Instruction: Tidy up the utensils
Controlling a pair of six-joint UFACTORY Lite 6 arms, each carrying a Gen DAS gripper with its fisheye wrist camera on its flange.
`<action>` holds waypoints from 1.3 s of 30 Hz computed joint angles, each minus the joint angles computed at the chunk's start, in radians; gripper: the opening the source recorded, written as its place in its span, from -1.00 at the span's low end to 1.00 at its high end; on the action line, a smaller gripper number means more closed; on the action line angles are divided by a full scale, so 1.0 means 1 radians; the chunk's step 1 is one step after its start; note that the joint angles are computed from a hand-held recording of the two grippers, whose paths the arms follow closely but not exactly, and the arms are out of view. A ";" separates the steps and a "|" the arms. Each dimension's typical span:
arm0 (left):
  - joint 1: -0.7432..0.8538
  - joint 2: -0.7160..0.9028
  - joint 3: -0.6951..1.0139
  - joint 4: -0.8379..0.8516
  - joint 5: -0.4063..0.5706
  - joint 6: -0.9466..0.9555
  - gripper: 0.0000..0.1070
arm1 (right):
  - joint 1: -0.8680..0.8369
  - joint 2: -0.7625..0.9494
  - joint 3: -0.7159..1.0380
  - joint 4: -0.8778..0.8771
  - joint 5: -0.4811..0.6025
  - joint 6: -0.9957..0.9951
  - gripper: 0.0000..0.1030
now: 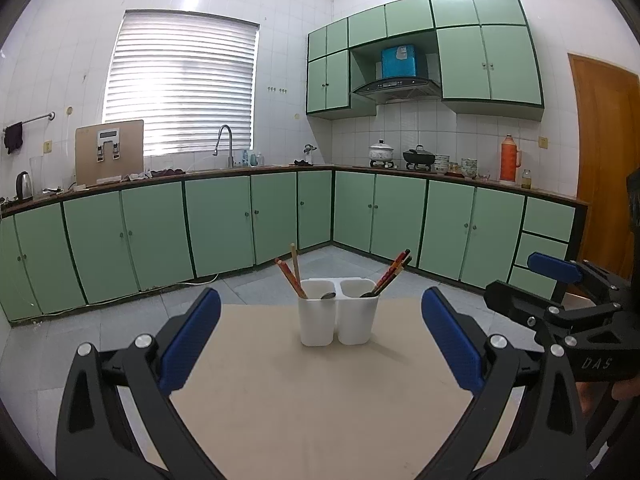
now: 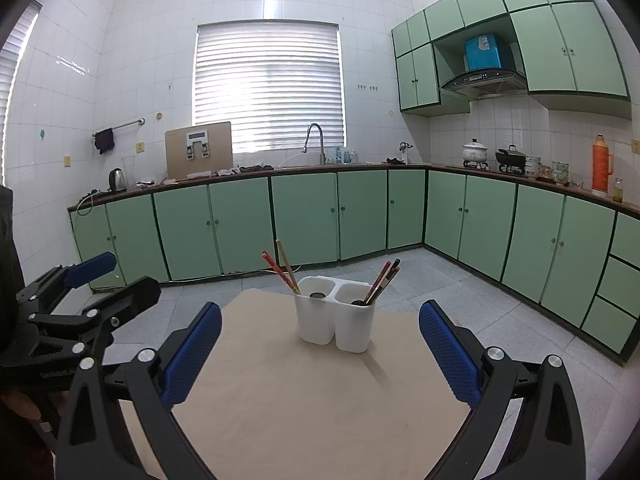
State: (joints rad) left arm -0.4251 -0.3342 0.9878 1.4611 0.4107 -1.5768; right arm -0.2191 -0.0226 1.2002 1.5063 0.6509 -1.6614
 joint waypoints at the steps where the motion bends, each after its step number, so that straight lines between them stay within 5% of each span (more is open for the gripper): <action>1: 0.001 0.002 -0.001 0.000 -0.001 -0.001 0.82 | 0.002 -0.001 -0.002 0.001 -0.001 0.000 0.88; 39: 0.059 0.051 0.012 -0.058 -0.062 0.037 0.82 | 0.019 0.048 0.024 -0.010 -0.021 0.022 0.88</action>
